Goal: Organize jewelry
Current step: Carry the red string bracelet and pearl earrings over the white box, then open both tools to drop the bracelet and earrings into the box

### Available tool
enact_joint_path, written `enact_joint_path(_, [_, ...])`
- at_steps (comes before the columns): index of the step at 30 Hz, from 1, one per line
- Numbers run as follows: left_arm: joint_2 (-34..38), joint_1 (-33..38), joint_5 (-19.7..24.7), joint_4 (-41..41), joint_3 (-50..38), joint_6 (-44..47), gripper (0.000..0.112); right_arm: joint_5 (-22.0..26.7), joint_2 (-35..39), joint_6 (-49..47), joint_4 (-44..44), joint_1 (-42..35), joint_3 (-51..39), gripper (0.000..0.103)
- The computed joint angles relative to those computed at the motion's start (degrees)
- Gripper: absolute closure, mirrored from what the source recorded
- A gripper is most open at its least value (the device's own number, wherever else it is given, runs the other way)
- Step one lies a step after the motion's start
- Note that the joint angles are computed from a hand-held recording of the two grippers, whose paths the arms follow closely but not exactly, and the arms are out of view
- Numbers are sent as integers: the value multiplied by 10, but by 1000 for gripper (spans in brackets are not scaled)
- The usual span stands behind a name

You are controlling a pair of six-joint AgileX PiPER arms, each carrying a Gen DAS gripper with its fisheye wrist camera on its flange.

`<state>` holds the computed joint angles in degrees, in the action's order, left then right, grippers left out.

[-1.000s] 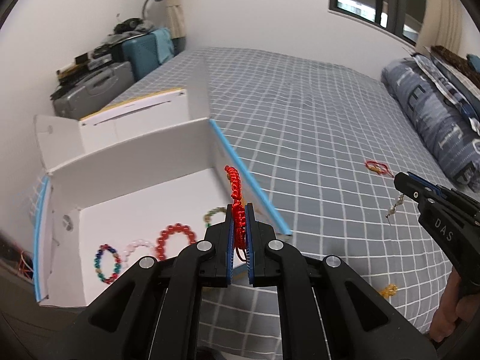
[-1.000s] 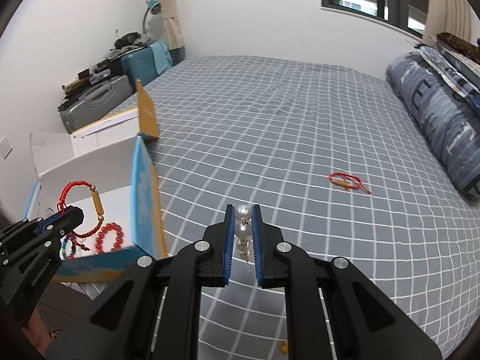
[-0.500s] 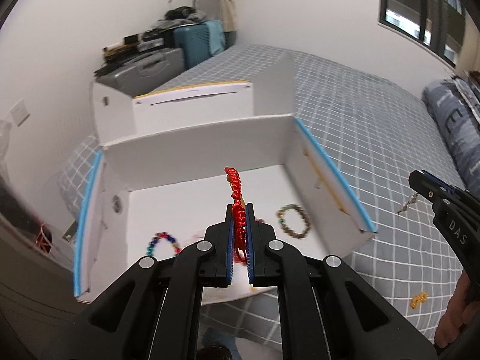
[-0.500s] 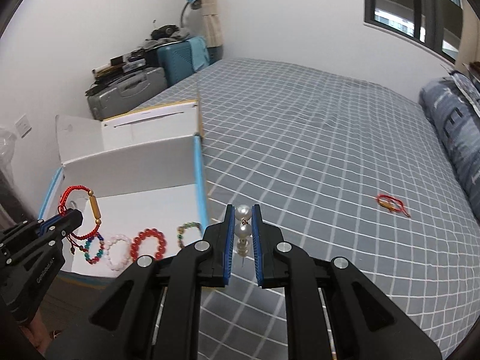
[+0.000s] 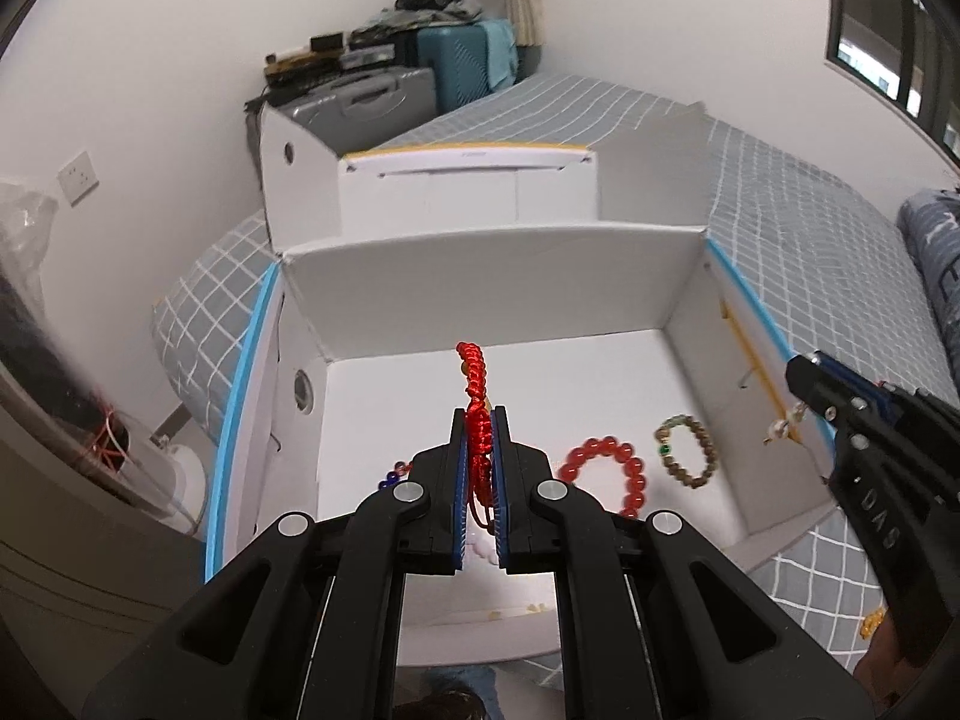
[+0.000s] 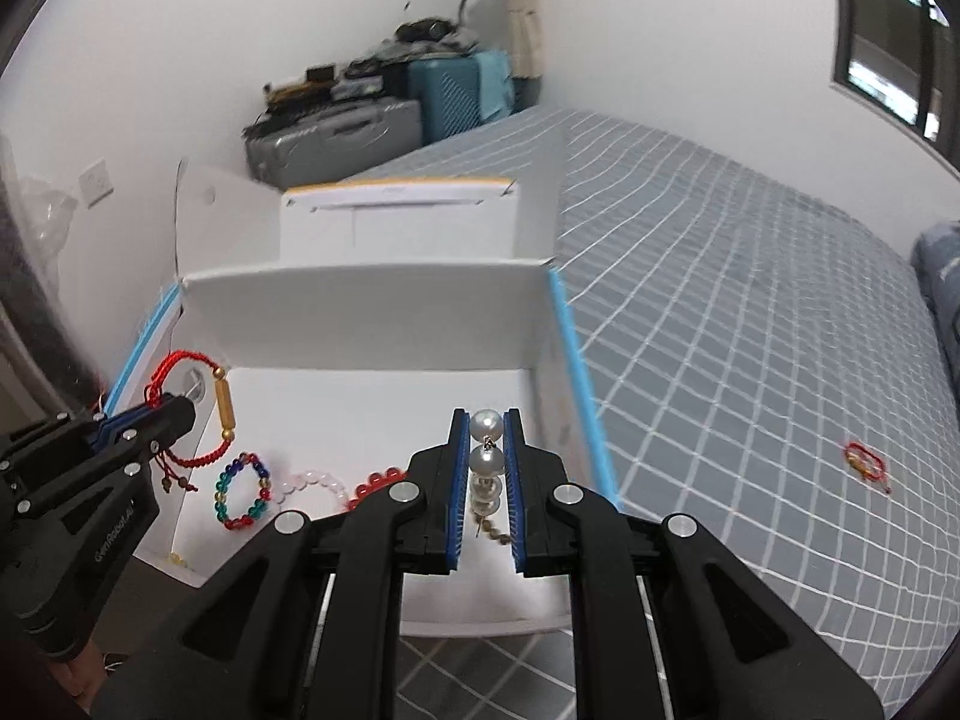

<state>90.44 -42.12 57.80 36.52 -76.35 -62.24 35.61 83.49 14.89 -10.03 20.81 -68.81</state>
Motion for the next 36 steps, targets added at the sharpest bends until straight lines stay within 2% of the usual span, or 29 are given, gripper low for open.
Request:
enact_joint_path(8, [45,64,-1,-64,-13,44,106,46,91,-52,43,0,-60,92])
enact_joint_path(15, [72,101,-5,-121,-23,86,106,106,158,-46,36,9,-118,92])
enact_joint_path(25, [74,106,-12,-124,-14,89,102,123,192,-55,53,6,-145,92])
enact_joint_path(27, [72,104,-12,-120,-13,88,93,122,190,-57,57,4,-143,85])
enact_joint_path(29, [69,102,-11,-113,-11,84,83,113,182,-62,65,1,-135,67])
enact_joint_path(34, [48,88,-1,-78,-3,59,60,100,160,-63,75,-3,-123,44])
enact_joint_path(36, [35,81,4,-61,3,45,53,95,150,-55,72,-4,-120,42])
